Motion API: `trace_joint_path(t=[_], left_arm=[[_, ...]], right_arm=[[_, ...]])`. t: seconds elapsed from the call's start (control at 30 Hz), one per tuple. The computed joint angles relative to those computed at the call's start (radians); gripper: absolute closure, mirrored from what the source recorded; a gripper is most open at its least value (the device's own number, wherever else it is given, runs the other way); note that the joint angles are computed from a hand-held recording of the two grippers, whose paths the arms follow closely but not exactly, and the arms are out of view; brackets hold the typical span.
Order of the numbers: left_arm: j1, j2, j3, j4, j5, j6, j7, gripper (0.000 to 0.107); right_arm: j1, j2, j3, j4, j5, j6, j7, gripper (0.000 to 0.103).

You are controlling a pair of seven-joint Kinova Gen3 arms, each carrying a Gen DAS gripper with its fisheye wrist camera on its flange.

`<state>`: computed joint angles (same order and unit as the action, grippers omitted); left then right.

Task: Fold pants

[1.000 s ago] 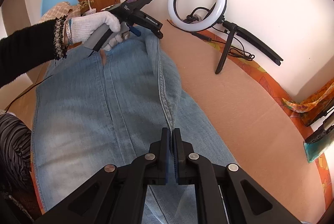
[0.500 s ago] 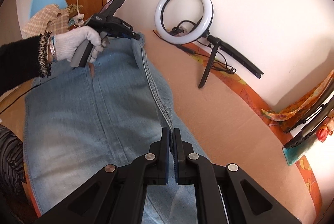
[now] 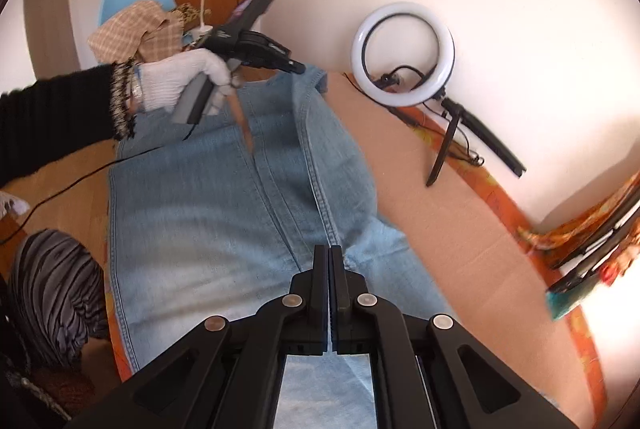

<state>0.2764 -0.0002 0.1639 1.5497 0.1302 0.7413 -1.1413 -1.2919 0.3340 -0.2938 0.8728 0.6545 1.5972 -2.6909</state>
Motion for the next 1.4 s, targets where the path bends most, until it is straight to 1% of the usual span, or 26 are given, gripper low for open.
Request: trace_joint_path(t=[0.03, 0.1, 0.2, 0.3, 0.37, 0.4, 0.43, 0.5, 0.53, 0.57, 0.67, 0.73, 0.8, 0.87, 0.93, 1.0, 1.03, 1.07, 1.1, 1.13, 1.2, 1.27, 1.3, 1.33, 1.37, 1.4], left_arm=[[0.000, -0.008, -0.001, 0.012, 0.002, -0.001, 0.004, 0.103], [-0.001, -0.020, -0.001, 0.031, -0.002, 0.001, 0.005, 0.103], [-0.002, -0.031, 0.001, 0.045, -0.024, 0.026, 0.000, 0.103], [0.000, -0.035, -0.024, 0.057, 0.008, 0.048, -0.013, 0.102], [-0.015, -0.031, -0.004, 0.038, -0.024, 0.090, 0.017, 0.093], [-0.011, -0.036, 0.006, 0.036, -0.064, 0.091, 0.048, 0.091], [-0.004, -0.038, 0.017, 0.028, -0.104, 0.094, 0.079, 0.085], [0.010, -0.030, 0.038, -0.001, -0.173, 0.107, 0.138, 0.065], [0.018, -0.024, 0.042, -0.011, -0.188, 0.107, 0.144, 0.050], [0.031, -0.008, 0.048, -0.032, -0.212, 0.117, 0.150, 0.045], [0.118, 0.087, 0.044, -0.151, -0.333, 0.208, 0.165, 0.045], [0.142, 0.146, 0.056, -0.217, -0.391, 0.263, 0.170, 0.045], [0.191, 0.205, 0.027, -0.281, -0.446, 0.335, 0.175, 0.045], [0.187, 0.233, 0.016, -0.297, -0.436, 0.353, 0.159, 0.045], [0.192, 0.245, -0.021, -0.295, -0.403, 0.358, 0.142, 0.046], [0.164, 0.233, -0.027, -0.259, -0.362, 0.323, 0.131, 0.055], [0.154, 0.224, -0.032, -0.237, -0.347, 0.302, 0.125, 0.070], [0.143, 0.217, -0.033, -0.223, -0.332, 0.289, 0.113, 0.085], [0.126, 0.207, -0.033, -0.206, -0.306, 0.273, 0.092, 0.091], [0.112, 0.195, -0.033, -0.185, -0.286, 0.252, 0.077, 0.097], [0.090, 0.164, -0.033, -0.146, -0.251, 0.205, 0.057, 0.101], [0.065, 0.132, -0.034, -0.111, -0.214, 0.163, 0.041, 0.101], [0.054, 0.115, -0.034, -0.097, -0.199, 0.148, 0.035, 0.102], [0.042, 0.097, -0.034, -0.083, -0.182, 0.131, 0.024, 0.102], [0.033, 0.086, -0.034, -0.077, -0.173, 0.122, 0.018, 0.102], [0.019, 0.067, -0.035, -0.063, -0.148, 0.110, 0.004, 0.102]], right_arm=[[0.023, -0.003, -0.006, 0.022, -0.030, -0.024, 0.003, 0.069], [0.024, -0.012, 0.029, 0.085, -0.064, -0.077, -0.016, 0.056], [0.082, -0.012, 0.032, 0.157, -0.162, -0.157, -0.002, 0.052], [0.076, 0.040, 0.070, 0.144, -0.185, -0.106, 0.066, 0.052], [0.081, 0.058, 0.086, 0.152, -0.193, -0.096, 0.093, 0.052], [0.083, 0.061, 0.093, 0.157, -0.194, -0.097, 0.101, 0.052], [0.085, 0.064, 0.099, 0.163, -0.194, -0.100, 0.108, 0.051], [0.098, 0.063, 0.104, 0.177, -0.203, -0.115, 0.128, 0.048], [0.104, 0.064, 0.105, 0.184, -0.207, -0.123, 0.137, 0.047], [0.108, 0.065, 0.106, 0.186, -0.212, -0.127, 0.144, 0.047], [0.118, 0.061, 0.109, 0.200, -0.220, -0.146, 0.146, 0.046], [0.124, 0.050, 0.109, 0.214, -0.225, -0.162, 0.139, 0.044], [0.137, 0.036, 0.103, 0.232, -0.239, -0.177, 0.140, 0.043], [0.162, 0.015, 0.092, 0.260, -0.264, -0.206, 0.154, 0.042], [0.174, -0.003, 0.081, 0.279, -0.280, -0.215, 0.166, 0.038], [0.175, -0.013, 0.075, 0.288, -0.275, -0.197, 0.178, 0.033], [0.177, -0.018, 0.072, 0.292, -0.275, -0.193, 0.181, 0.032], [0.184, -0.025, 0.068, 0.302, -0.280, -0.195, 0.188, 0.032], [0.188, -0.030, 0.065, 0.311, -0.282, -0.194, 0.190, 0.032], [0.189, -0.030, 0.064, 0.316, -0.279, -0.185, 0.190, 0.032], [0.201, -0.037, 0.061, 0.335, -0.287, -0.195, 0.185, 0.034], [0.221, -0.058, 0.062, 0.376, -0.315, -0.254, 0.178, 0.055], [0.239, -0.063, 0.049, 0.382, -0.326, -0.272, 0.171, 0.068], [0.238, -0.062, 0.045, 0.378, -0.322, -0.274, 0.160, 0.077], [0.218, -0.054, 0.052, 0.366, -0.301, -0.260, 0.154, 0.080], [0.206, -0.041, 0.047, 0.342, -0.278, -0.231, 0.149, 0.087]])
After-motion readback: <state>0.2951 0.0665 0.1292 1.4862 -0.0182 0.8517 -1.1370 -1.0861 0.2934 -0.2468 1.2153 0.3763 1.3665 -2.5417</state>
